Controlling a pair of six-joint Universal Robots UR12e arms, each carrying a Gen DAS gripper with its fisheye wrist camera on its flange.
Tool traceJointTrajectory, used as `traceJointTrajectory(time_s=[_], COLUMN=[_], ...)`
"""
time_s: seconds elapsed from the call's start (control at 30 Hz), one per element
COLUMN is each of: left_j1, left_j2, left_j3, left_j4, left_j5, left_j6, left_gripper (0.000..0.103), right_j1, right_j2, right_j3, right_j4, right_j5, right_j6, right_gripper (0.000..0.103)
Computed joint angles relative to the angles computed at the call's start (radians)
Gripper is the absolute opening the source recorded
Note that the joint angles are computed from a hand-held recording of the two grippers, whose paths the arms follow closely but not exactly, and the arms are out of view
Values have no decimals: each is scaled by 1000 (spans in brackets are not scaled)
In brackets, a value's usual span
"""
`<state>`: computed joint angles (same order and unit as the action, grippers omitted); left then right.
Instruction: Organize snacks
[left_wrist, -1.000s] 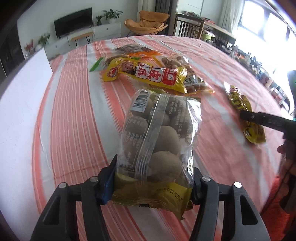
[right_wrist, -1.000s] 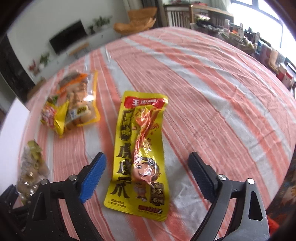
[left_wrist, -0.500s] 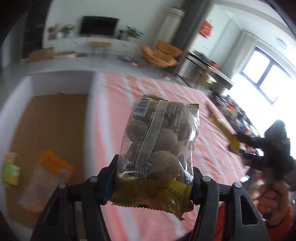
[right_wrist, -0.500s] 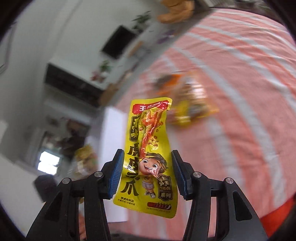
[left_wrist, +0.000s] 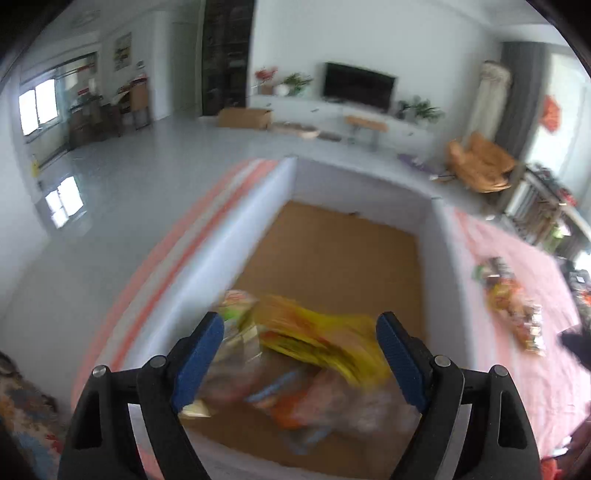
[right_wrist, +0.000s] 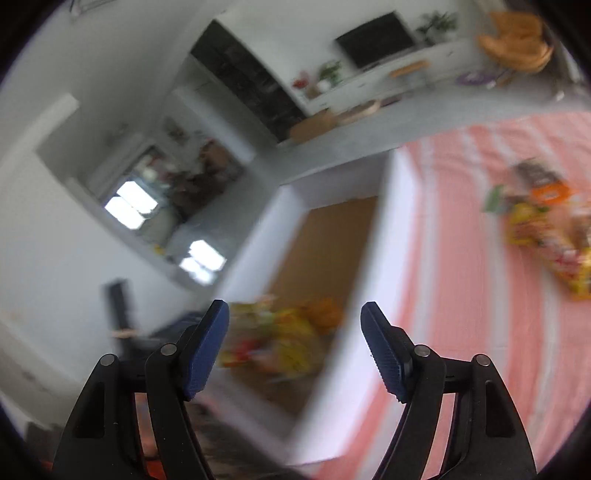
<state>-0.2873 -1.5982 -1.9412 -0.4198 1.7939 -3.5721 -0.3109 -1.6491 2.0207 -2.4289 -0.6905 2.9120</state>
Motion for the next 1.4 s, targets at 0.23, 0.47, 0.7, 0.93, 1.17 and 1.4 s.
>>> traceJointTrajectory(time_s=[0.23, 0.47, 0.7, 0.93, 1.17, 1.4], left_j1=[-97, -230, -253, -254, -264, -265], left_j2=[-117, -298, -408, -414, -428, -430], left_j3=[114, 279, 325, 283, 299, 300], left_j4=[91, 16, -48, 1, -11, -10], left_j5=[-336, -426, -285, -194, -163, -162], left_j6=[108, 237, 264, 299, 320, 320], left_gripper=[95, 100, 99, 99, 103, 103], right_j1=[-88, -199, -222, -206, -176, -172], right_j2=[16, 49, 56, 45, 56, 57], right_j3=[141, 181, 190, 212, 204, 207], right_j4=[-319, -389, -431, -395, -374, -379], right_j5=[-583, -714, -680, -751, -823, -829], right_j6=[154, 281, 321, 203, 156, 153], right_gripper=[77, 77, 77, 77, 83, 89])
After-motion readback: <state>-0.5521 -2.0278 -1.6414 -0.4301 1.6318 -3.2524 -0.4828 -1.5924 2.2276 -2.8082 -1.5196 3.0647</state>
